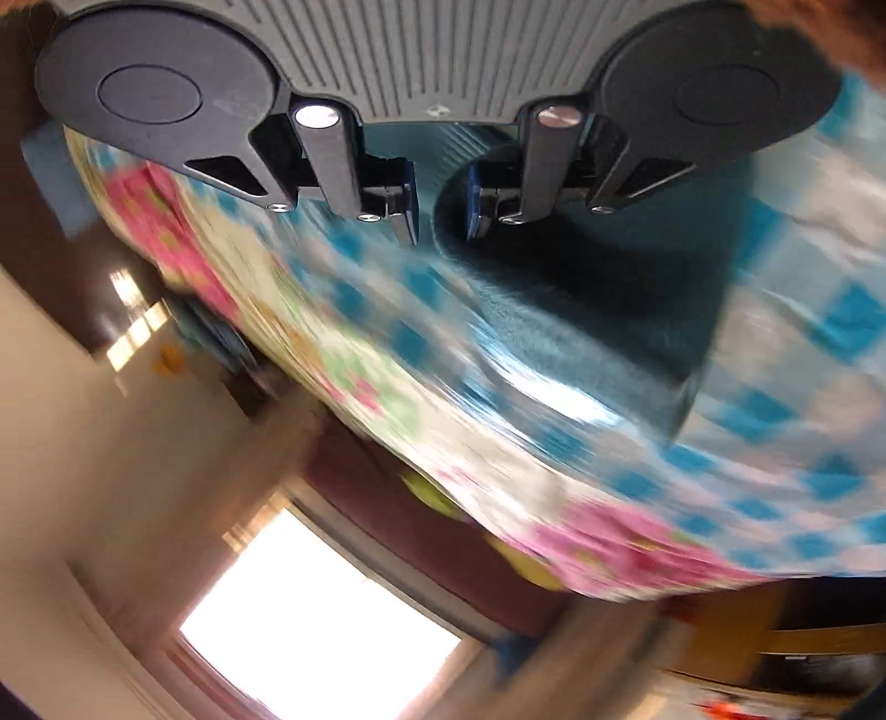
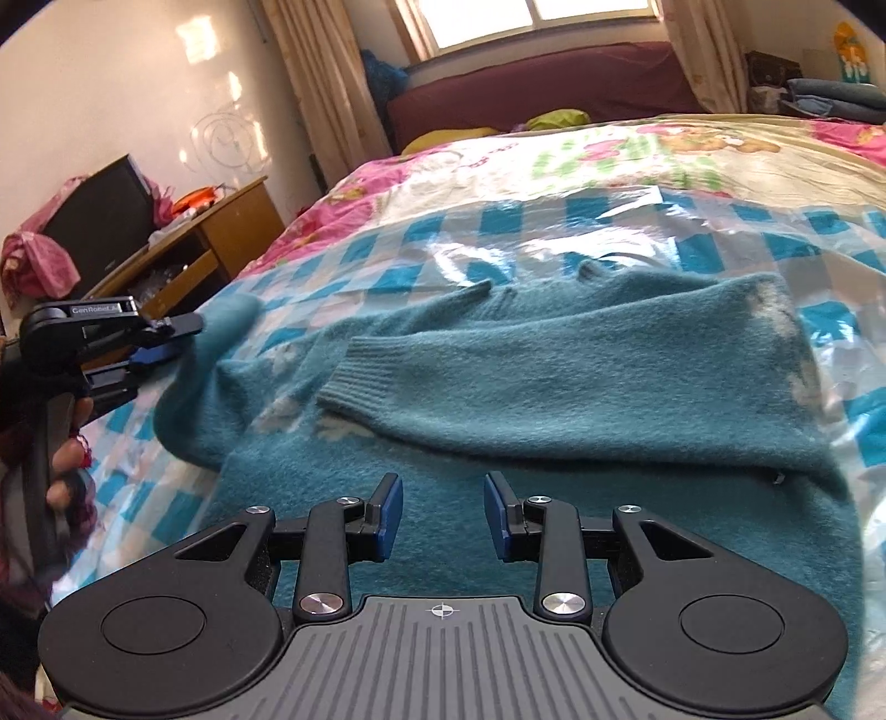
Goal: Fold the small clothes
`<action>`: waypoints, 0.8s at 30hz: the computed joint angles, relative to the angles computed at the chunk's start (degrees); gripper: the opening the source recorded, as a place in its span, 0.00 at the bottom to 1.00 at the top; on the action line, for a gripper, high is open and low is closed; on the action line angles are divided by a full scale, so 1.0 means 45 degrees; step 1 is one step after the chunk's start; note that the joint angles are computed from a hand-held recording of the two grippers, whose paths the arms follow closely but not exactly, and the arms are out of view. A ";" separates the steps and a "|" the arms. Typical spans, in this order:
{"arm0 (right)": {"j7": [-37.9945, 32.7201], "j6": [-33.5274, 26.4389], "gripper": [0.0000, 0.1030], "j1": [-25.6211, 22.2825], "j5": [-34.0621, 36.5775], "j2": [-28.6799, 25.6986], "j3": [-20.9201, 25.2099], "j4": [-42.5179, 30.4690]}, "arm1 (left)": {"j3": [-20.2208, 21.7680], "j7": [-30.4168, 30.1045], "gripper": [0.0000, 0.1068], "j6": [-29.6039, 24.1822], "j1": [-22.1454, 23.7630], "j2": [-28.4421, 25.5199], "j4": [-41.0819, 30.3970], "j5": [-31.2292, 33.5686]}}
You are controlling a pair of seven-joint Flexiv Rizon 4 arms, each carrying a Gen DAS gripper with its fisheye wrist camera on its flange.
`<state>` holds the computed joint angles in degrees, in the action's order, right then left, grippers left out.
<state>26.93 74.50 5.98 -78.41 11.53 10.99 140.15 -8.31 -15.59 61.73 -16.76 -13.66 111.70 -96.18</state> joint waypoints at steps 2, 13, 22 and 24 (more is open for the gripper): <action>-0.0153 -0.0299 0.31 -0.0028 0.0403 0.0350 0.0081 0.0279 | -0.0095 0.0131 0.21 -0.0394 -0.0255 0.0243 0.0561 0.1295; -0.0152 0.0238 0.32 -0.0695 0.0112 0.0232 -0.0048 0.0271 | -0.0172 0.0335 0.30 0.1403 -0.0894 0.0808 0.2296 0.2336; 0.1141 0.0147 0.32 -0.0675 0.1214 -0.0766 -0.0408 -0.0086 | 0.0095 0.1377 0.34 0.1710 -0.0996 0.0655 0.2202 0.0154; 0.1551 0.0190 0.33 -0.0775 0.1095 -0.0894 -0.0502 -0.0134 | 0.0145 0.1442 0.35 0.1570 -0.0966 0.0654 0.2207 0.0109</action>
<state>33.91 75.36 2.49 -73.48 7.51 8.73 139.55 -7.65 -9.10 68.80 -21.10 -10.72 121.63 -95.69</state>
